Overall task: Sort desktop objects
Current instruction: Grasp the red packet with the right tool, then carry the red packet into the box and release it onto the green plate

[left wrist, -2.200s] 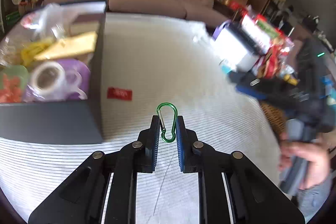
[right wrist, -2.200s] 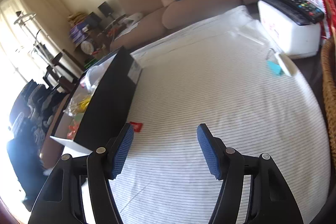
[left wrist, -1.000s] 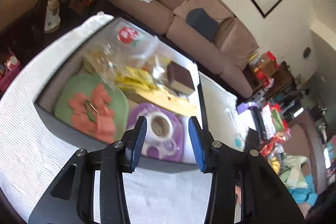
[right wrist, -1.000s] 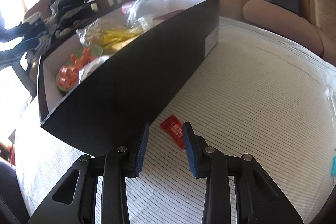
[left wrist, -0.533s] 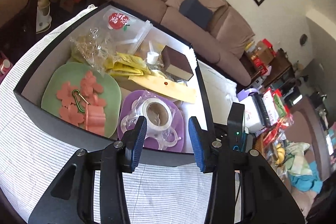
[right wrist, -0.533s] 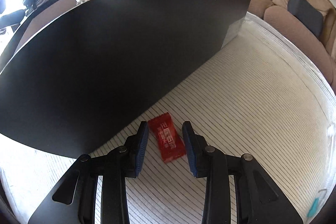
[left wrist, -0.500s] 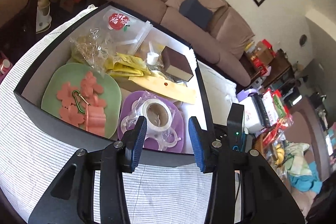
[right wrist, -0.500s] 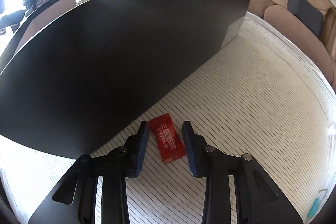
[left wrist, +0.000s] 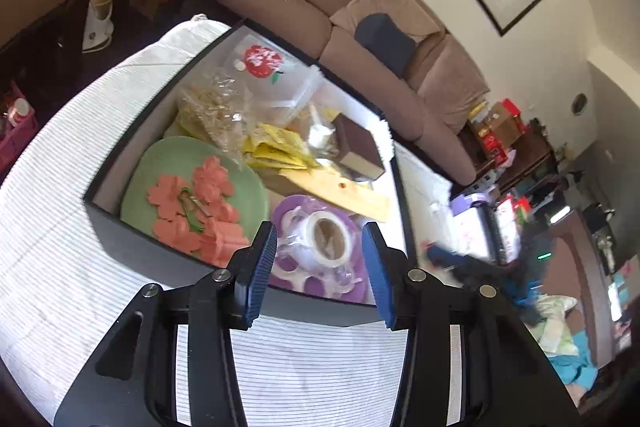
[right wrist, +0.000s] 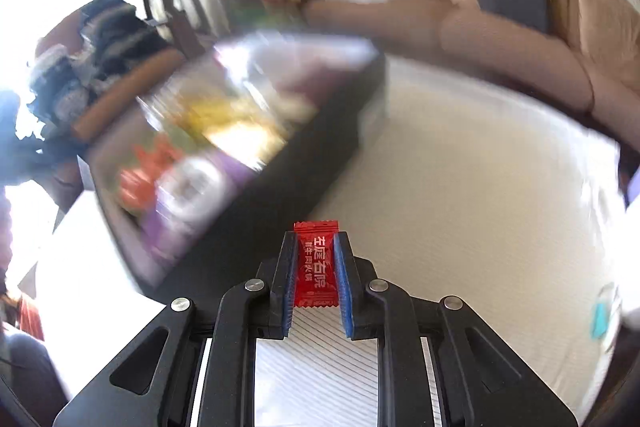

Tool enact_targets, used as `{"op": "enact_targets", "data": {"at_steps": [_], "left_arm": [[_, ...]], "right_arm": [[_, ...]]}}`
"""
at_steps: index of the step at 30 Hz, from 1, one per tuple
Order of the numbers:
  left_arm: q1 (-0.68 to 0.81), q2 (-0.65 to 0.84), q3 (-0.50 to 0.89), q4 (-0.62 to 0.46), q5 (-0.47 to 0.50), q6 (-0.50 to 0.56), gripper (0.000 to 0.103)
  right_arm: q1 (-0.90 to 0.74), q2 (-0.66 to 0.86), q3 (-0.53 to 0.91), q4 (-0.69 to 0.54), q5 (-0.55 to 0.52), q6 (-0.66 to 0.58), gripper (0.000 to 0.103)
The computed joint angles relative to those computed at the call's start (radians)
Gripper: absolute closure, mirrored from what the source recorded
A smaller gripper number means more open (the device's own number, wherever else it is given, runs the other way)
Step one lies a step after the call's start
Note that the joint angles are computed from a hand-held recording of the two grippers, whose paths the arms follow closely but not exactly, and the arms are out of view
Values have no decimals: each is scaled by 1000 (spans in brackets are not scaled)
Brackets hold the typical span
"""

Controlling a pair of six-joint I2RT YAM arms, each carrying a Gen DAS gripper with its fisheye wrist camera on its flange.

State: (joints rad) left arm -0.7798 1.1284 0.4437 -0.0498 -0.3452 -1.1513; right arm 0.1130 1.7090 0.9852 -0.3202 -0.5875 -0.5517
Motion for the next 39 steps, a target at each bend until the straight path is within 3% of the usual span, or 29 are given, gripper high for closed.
{"op": "enact_targets", "data": {"at_steps": [5,10,14,22,30,39], "left_arm": [[-4,-20,26,-96,-23,22,62],[-19,-7,77,-227,-92,46,62],[29,-66,50,-259,-73,69,62],[105,-130,18,-306,-40,110,62],[128,-146,1,-292,-7,123,62],[116,-153,0,-282,-12,102,61]], "right_arm": [[163,-44,138,-150,-56,103,86],[372,126,302,-137,-6,281,86],[474,277,429,-133,42,393,86],[557,413,565,-206,143,454,86],[587,423,555,-176,168,496,81],[547,309,425,-102,129,521,75]]}}
